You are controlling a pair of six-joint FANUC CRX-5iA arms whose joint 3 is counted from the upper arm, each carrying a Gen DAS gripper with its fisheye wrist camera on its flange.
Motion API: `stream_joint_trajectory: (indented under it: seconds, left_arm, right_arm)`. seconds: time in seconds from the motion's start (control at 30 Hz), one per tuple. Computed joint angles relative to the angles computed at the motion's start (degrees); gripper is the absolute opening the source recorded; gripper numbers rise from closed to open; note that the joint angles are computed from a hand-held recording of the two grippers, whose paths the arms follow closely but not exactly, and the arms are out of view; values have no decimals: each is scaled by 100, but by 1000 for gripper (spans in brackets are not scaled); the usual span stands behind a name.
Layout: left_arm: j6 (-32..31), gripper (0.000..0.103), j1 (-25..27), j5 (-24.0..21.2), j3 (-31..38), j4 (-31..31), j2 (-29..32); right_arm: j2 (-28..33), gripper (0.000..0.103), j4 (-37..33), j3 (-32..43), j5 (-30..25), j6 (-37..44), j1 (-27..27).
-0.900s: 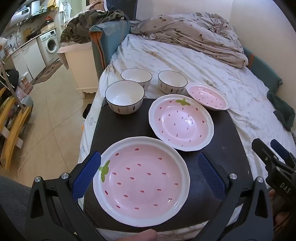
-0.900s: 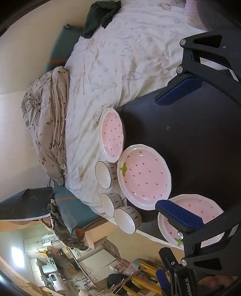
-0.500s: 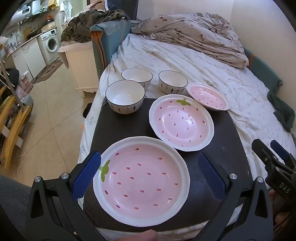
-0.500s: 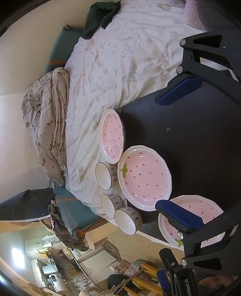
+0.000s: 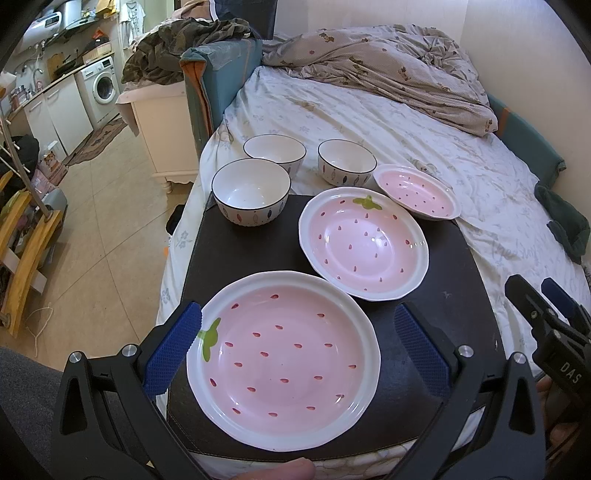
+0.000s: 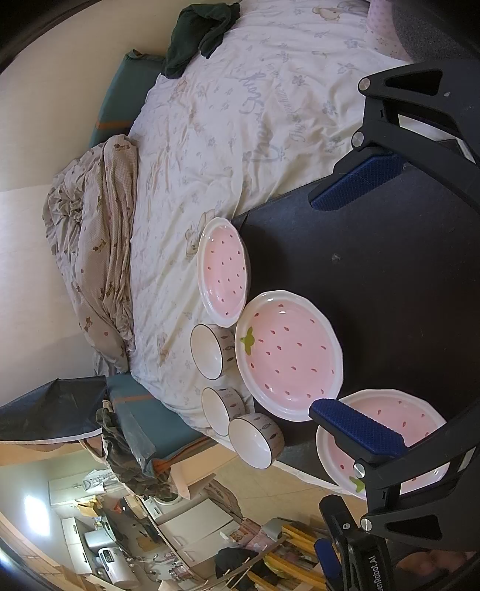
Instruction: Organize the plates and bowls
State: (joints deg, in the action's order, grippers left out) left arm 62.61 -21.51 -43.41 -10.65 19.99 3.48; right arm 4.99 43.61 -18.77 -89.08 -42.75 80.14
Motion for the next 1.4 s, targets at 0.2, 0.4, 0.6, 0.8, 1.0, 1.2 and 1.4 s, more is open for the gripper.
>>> stream_joint_trajectory:
  seconds: [0.2, 0.4, 0.6, 0.8, 1.0, 1.2, 1.4]
  left_arm:
    - [-122, 103, 101, -2, -38, 50, 32]
    - [-136, 103, 110, -18, -7, 53, 54]
    - [-50, 103, 80, 22, -59, -12, 41]
    - [90, 103, 55, -39, 8, -134, 47]
    - [81, 103, 51, -38, 12, -127, 54]
    - [112, 103, 46, -44, 20, -143, 57]
    - [124, 103, 40, -45, 20, -156, 55]
  right_arm:
    - [-18, 103, -10, -5, -11, 0, 7]
    - [-8, 103, -16, -6, 20, 6, -5]
    - [-31, 103, -19, -36, 21, 23, 6]
    - [-16, 103, -19, -19, 21, 21, 2]
    - [12, 103, -4, 7, 53, 42, -36]
    - [35, 103, -21, 42, 93, 63, -77]
    - [29, 103, -27, 32, 99, 44, -74]
